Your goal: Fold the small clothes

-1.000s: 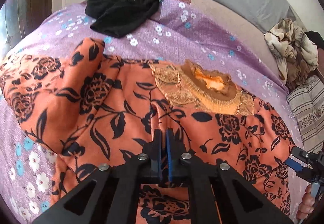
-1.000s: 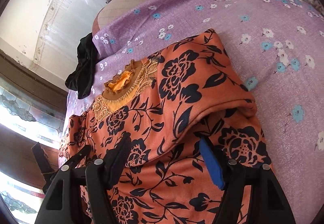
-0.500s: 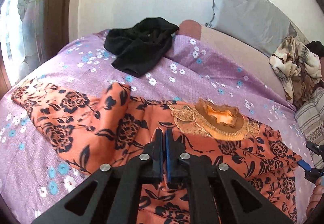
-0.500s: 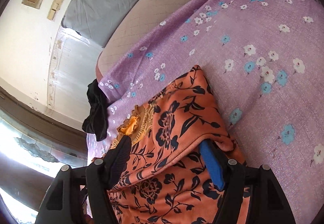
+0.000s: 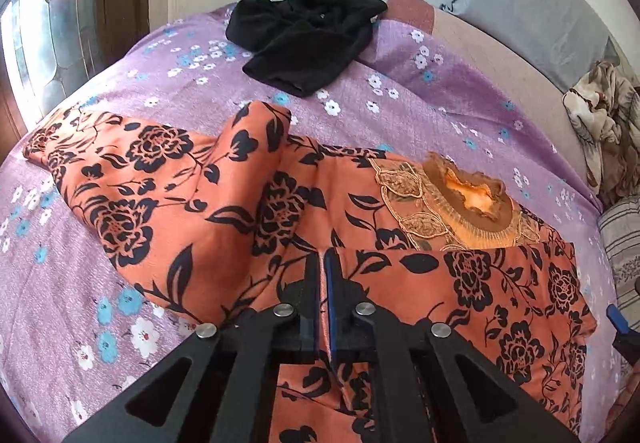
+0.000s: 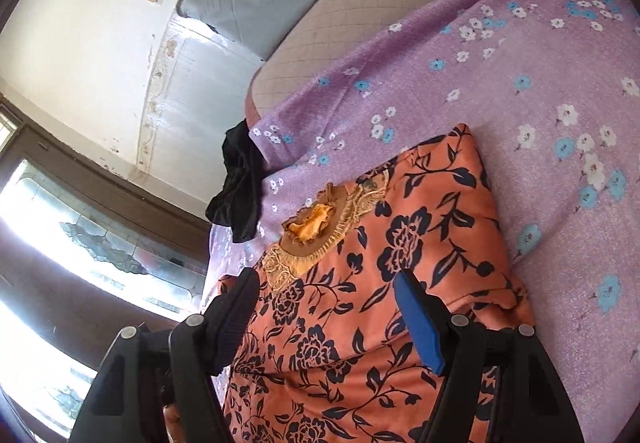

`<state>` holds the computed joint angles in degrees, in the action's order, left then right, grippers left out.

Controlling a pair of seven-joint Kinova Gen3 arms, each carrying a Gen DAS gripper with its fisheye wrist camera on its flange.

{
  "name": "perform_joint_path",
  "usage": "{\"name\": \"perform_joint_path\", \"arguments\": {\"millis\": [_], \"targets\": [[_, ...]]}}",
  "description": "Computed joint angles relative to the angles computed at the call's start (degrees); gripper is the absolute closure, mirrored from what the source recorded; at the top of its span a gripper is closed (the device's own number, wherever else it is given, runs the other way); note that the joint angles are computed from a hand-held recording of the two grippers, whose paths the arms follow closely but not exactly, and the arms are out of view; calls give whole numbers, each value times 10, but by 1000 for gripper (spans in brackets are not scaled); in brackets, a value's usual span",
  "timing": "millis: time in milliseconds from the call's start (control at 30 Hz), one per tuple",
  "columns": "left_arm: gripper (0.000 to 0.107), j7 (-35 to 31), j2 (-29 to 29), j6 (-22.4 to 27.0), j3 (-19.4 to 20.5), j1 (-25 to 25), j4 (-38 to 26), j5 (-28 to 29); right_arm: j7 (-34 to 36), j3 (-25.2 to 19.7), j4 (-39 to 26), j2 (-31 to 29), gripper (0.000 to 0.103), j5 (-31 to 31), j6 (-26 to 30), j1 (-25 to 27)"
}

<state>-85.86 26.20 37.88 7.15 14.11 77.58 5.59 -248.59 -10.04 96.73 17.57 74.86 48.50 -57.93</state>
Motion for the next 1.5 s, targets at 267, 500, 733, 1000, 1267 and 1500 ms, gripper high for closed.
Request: {"name": "perform_joint_path", "arguments": {"millis": [267,500,733,1000,1267,1500], "targets": [[74,-23,11,40,-95,48,-25,82,58,-125,-54,32,39,-83,123,93],[64,-42,48,102,-71,42,-63,89,207,-188,-116,85,63,-224,91,187],[101,-60,38,68,-62,58,-35,66,274,-4,-126,74,63,-323,54,61],[102,57,-16,-41,-9,42,22,-99,273,173,-135,82,62,-323,29,-87],[85,10,51,105,49,-13,-76,-75,412,140,-191,122,38,-400,10,-38],[34,125,-12,17,-125,33,-30,-41,448,215,-198,122,38,-442,5,-90]]}}
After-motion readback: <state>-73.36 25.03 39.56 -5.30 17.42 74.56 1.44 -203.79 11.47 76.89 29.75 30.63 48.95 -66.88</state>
